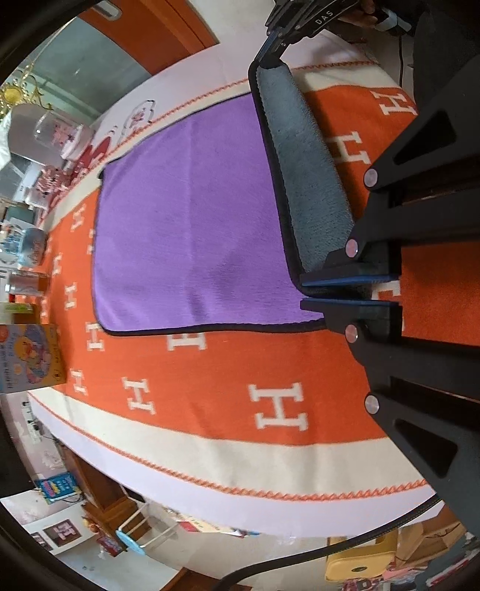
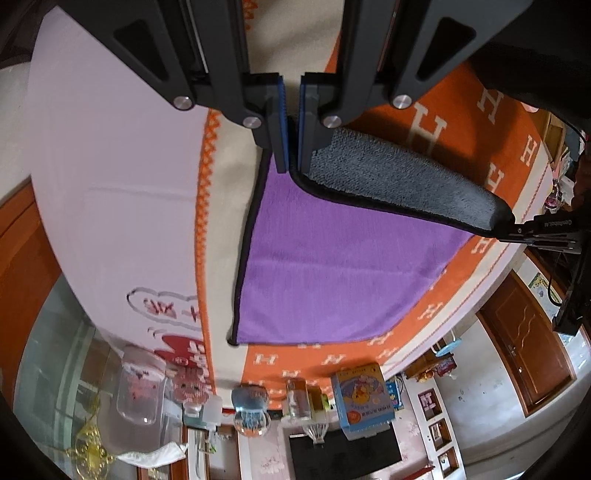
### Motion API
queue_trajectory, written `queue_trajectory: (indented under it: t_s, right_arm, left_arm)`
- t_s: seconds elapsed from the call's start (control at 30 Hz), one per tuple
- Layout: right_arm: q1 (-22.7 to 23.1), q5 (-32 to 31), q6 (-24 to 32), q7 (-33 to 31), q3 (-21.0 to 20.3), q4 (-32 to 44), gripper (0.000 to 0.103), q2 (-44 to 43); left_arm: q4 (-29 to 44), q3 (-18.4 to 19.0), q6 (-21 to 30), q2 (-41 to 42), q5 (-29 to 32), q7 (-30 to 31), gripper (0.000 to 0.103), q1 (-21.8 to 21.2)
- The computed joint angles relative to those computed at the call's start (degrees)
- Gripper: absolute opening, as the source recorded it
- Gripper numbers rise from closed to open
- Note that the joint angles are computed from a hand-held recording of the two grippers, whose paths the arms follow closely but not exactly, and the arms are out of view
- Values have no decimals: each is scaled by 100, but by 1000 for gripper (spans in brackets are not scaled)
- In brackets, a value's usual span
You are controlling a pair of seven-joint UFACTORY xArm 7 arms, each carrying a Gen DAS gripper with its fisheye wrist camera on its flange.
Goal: Fold towel
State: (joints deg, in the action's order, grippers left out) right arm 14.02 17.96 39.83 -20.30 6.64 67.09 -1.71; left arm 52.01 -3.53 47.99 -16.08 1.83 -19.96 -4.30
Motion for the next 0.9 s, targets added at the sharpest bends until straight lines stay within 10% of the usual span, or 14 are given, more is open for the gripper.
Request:
queue_trajectory:
  t_s: [0.9]
  right_arm:
    - [-20, -592, -859, 164, 169, 2664, 4, 1762]
  left_arm:
    - [2217, 142, -701, 1235, 869, 50, 4, 278]
